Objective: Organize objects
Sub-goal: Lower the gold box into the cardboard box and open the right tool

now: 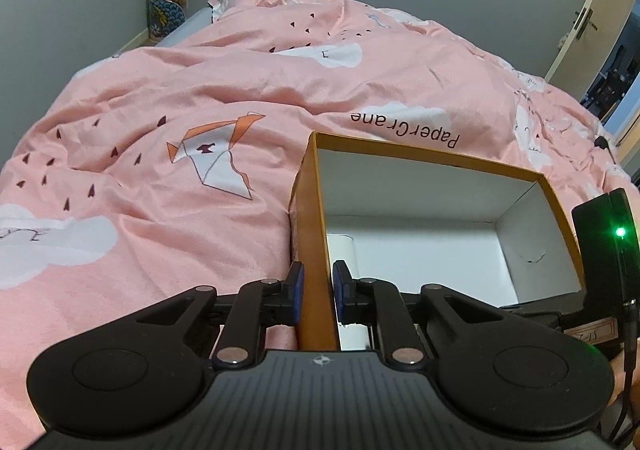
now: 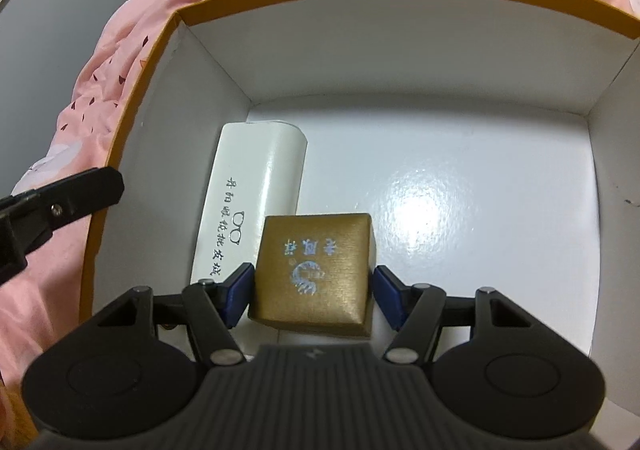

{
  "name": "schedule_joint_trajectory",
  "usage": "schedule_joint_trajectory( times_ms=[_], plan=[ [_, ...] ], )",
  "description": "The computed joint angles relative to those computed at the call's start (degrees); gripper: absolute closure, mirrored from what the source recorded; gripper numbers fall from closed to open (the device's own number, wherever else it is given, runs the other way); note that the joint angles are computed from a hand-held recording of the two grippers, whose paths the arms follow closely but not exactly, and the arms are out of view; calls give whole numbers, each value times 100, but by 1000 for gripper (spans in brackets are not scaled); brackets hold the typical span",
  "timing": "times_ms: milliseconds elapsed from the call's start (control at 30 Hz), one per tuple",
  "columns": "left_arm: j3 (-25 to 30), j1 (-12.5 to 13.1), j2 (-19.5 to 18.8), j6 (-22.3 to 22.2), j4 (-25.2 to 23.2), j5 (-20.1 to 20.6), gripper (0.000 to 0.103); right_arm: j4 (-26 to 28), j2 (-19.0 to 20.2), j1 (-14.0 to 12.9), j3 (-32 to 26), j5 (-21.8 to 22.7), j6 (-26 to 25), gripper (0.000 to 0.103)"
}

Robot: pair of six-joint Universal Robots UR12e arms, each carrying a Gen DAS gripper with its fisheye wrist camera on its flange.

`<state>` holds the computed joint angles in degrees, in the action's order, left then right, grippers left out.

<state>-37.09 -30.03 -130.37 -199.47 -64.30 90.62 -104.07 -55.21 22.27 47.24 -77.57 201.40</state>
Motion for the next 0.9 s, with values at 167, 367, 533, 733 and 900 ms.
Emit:
schedule_joint_trajectory(
  times_ms=[167, 367, 533, 733, 900],
  plan=[
    [111, 23, -77, -58, 19, -35, 86, -134, -2, -102, -42, 107, 369, 37],
    [426, 31, -260, -87, -127, 8, 86, -852, 130, -158, -233, 8, 980, 37],
    [598, 24, -357, -93, -241, 49, 86, -579, 382, -212, -626, 16, 1276, 37],
    [764, 19, -453, -102, -375, 77, 86, -444, 646, -278, -966, 195, 1737, 37],
    [837, 13, -491, -112, -461, 84, 86, -686, 660, -357, -887, 494, 2203, 36]
  ],
)
